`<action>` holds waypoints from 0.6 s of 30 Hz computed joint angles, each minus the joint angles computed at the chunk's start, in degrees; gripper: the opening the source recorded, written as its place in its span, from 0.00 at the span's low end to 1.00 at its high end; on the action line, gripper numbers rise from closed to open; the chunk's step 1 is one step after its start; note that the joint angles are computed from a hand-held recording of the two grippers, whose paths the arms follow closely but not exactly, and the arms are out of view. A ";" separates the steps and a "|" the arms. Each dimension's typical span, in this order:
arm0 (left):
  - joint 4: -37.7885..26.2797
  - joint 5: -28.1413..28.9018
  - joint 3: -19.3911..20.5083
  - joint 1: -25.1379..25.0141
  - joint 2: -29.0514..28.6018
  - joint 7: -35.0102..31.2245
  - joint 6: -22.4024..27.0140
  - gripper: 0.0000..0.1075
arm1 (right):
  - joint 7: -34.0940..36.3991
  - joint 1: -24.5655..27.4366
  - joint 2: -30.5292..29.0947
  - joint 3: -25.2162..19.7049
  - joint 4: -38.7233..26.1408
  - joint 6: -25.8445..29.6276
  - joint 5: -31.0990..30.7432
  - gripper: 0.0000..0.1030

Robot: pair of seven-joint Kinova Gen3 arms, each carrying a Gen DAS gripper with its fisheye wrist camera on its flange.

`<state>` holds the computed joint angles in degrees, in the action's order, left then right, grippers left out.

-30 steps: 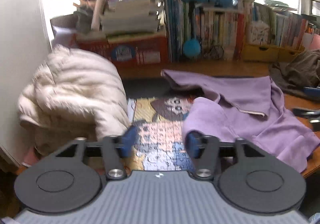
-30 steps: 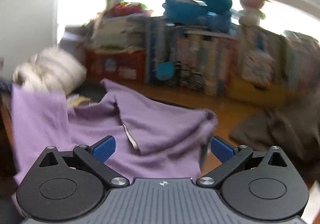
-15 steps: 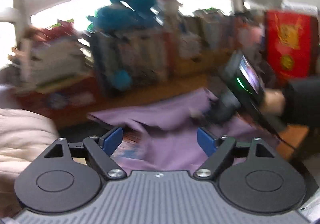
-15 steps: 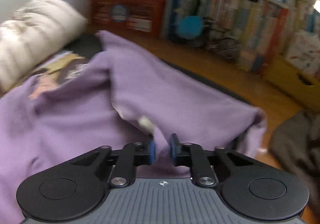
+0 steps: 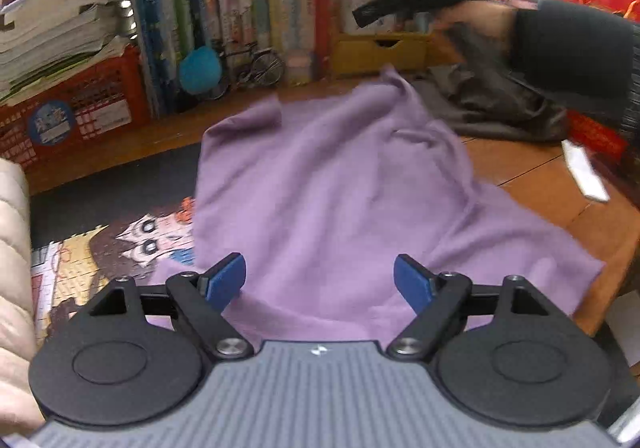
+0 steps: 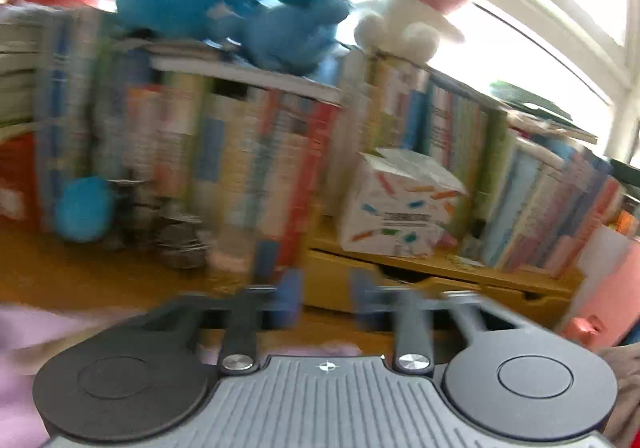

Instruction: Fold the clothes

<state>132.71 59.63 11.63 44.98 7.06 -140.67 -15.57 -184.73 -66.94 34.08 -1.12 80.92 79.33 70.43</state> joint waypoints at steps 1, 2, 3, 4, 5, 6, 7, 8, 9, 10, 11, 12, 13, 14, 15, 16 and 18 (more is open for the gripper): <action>-0.03 1.50 -0.79 0.49 0.64 -1.47 -0.54 0.77 | 0.23 -0.82 -1.26 -1.72 2.65 -0.37 1.19 1.00; 0.36 2.23 -0.85 0.28 1.31 -2.02 -1.41 0.77 | 1.36 -2.12 -2.51 -2.74 5.31 -1.14 2.14 0.99; 0.64 3.55 -0.86 -0.03 1.59 -2.94 -1.67 0.77 | 2.53 -3.40 -4.36 -4.00 7.96 -2.85 2.36 0.99; 0.81 5.79 -0.83 -0.29 1.91 -4.80 -1.98 0.77 | 4.01 -4.37 -6.53 -5.69 10.62 -5.18 2.37 0.99; 0.91 8.13 -1.85 0.49 2.50 -7.01 -2.33 0.78 | 4.72 -4.94 -8.94 -8.23 13.27 -7.51 2.98 0.99; 0.88 10.46 -2.84 1.66 3.20 -9.08 -3.24 0.78 | 4.50 -5.54 -10.61 -10.88 15.81 -9.84 3.68 0.99; 0.92 12.58 -2.77 1.97 3.86 -10.85 -4.44 0.80 | 4.14 -6.18 -11.55 -13.32 17.65 -12.17 3.88 0.99; 1.16 13.78 -1.65 1.30 3.98 -11.69 -5.45 0.79 | 3.94 -6.52 -12.20 -15.98 19.13 -14.42 4.24 0.99; 1.38 14.05 -0.67 0.57 3.83 -11.60 -5.77 0.79 | 3.24 -6.92 -12.55 -18.11 20.36 -16.75 4.94 0.99; 1.47 15.24 -0.34 0.89 3.86 -12.26 -6.64 0.79 | 1.99 -6.80 -12.59 -20.69 21.50 -18.89 6.27 0.99; 1.27 17.28 0.29 1.32 4.03 -13.69 -8.01 0.79 | 0.34 -6.84 -12.60 -22.20 22.30 -21.15 7.70 1.00; 1.08 19.02 1.07 1.60 4.26 -14.82 -9.29 0.79 | -1.61 -6.84 -12.49 -23.43 22.88 -23.26 9.30 1.00; 0.90 20.46 1.87 1.85 4.54 -15.65 -10.60 0.79 | -3.28 -7.18 -12.20 -23.69 23.11 -25.31 10.39 1.00; 0.85 21.16 2.65 2.07 4.90 -15.71 -11.95 0.79 | -4.02 -7.42 -11.57 -23.50 22.77 -26.88 10.71 1.00; 0.86 21.76 3.31 2.25 5.04 -15.78 -13.02 0.79 | -4.03 -7.06 -10.65 -23.75 22.01 -27.51 10.10 0.94; 0.93 22.08 3.83 2.30 5.14 -15.63 -13.78 0.79 | -4.00 -7.27 -9.60 -23.06 20.92 -28.08 8.78 0.85; 1.26 21.66 4.52 2.25 5.30 -13.92 -14.74 0.79 | -6.73 -5.48 -9.71 -22.14 20.18 -31.89 4.86 0.30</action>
